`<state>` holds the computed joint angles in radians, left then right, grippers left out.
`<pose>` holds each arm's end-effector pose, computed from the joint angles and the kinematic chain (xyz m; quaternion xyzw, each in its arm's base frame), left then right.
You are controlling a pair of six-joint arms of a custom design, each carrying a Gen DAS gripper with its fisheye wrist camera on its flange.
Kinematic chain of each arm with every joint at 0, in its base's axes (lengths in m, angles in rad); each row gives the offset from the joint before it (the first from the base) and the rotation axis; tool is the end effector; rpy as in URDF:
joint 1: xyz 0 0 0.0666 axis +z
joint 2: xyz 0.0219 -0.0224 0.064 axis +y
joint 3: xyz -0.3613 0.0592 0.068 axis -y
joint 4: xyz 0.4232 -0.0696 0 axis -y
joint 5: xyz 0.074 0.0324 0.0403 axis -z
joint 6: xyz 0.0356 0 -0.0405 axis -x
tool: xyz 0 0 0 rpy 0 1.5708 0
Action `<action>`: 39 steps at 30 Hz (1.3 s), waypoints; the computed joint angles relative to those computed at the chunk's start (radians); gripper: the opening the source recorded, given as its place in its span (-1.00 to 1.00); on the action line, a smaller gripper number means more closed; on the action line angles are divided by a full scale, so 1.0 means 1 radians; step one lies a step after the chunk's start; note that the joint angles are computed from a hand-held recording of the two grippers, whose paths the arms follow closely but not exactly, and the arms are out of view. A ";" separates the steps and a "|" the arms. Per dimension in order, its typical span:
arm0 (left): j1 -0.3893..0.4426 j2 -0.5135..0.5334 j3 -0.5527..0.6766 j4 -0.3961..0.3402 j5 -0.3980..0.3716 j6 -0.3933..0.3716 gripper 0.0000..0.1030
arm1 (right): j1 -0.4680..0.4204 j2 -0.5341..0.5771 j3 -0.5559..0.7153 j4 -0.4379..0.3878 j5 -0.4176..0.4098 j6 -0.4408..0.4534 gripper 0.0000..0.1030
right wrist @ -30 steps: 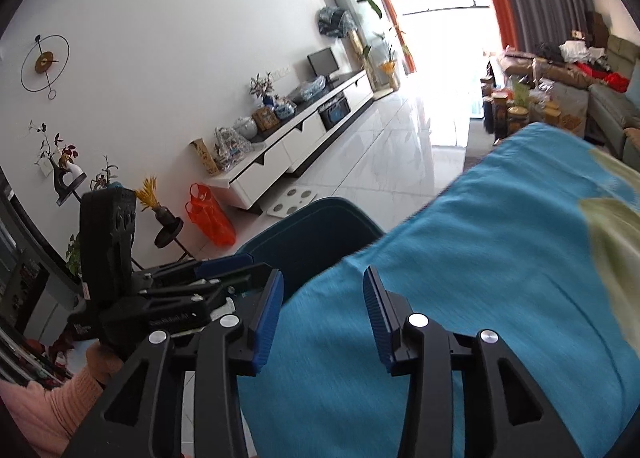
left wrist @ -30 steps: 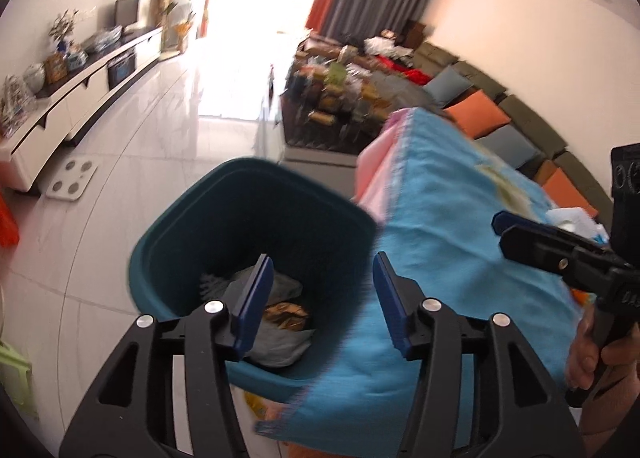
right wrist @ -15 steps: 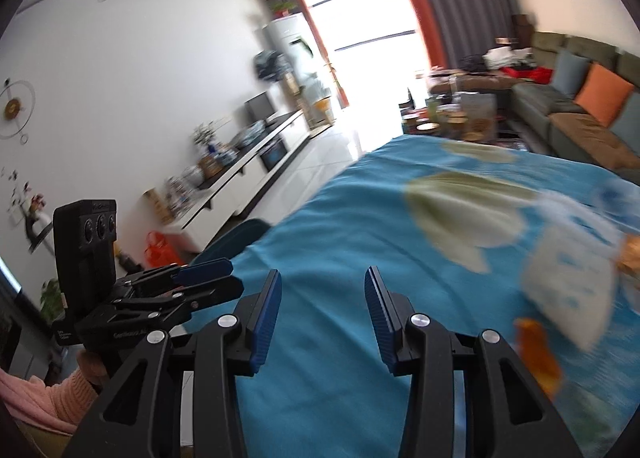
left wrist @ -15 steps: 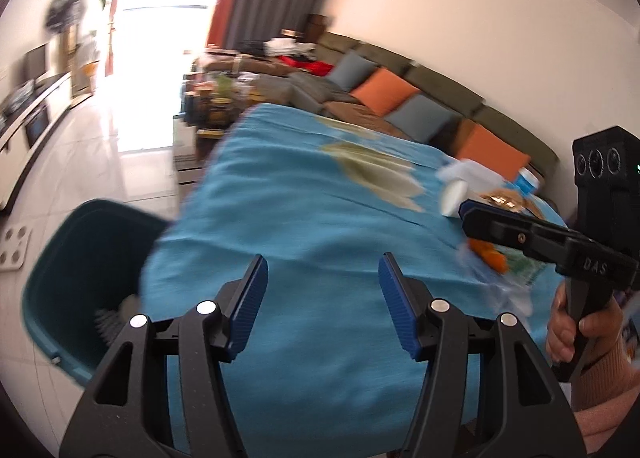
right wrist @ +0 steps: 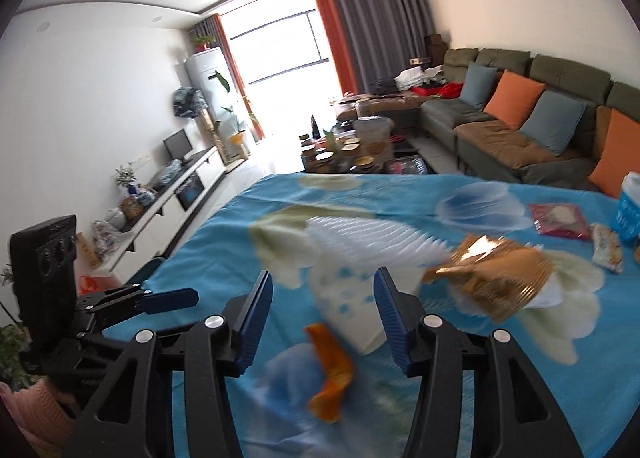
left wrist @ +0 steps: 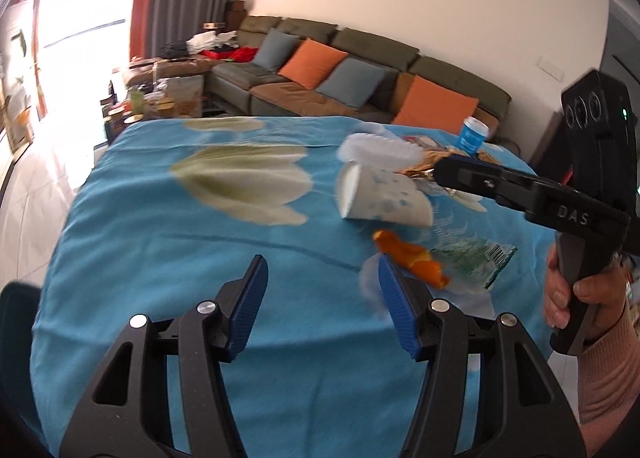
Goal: Collect trash
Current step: 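Grasp the white blue-dotted paper cup with the left tool while the right tool grasps the white foam net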
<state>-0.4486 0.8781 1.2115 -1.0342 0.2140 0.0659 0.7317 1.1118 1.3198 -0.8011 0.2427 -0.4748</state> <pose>0.2907 -0.1487 0.5202 0.2157 0.8767 -0.2003 0.3806 0.3235 0.2785 0.5112 -0.0559 0.8764 0.1764 0.4445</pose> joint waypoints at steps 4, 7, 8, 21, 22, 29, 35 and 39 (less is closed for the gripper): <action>-0.044 0.058 0.037 0.007 -0.016 -0.006 0.08 | -0.028 0.025 0.015 -0.022 0.017 0.051 0.10; -0.055 0.090 0.060 0.010 -0.016 -0.015 0.08 | -0.044 0.045 0.031 -0.053 0.033 0.106 0.10; -0.057 0.101 0.070 0.009 -0.015 -0.016 0.07 | -0.049 0.046 0.032 -0.060 0.032 0.114 0.10; -0.059 0.230 0.156 -0.021 0.013 -0.044 -0.09 | -0.049 0.116 0.096 -0.107 0.076 0.259 0.02; -0.061 0.237 0.160 -0.021 0.011 -0.046 -0.10 | -0.051 0.119 0.103 -0.112 0.073 0.271 -0.06; -0.062 0.275 0.187 -0.017 0.034 -0.065 -0.11 | -0.064 0.124 0.114 -0.122 0.042 0.295 -0.69; -0.062 0.294 0.199 -0.015 0.062 -0.064 -0.44 | -0.080 0.093 0.092 -0.092 0.009 0.260 -0.78; -0.063 0.288 0.192 -0.003 0.064 -0.067 -0.56 | -0.091 0.067 0.072 -0.069 -0.008 0.229 -0.78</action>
<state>-0.5112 1.1663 1.4033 -1.0371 0.2777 -0.0011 0.6405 1.1787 1.3920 -0.8698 0.2347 -0.2459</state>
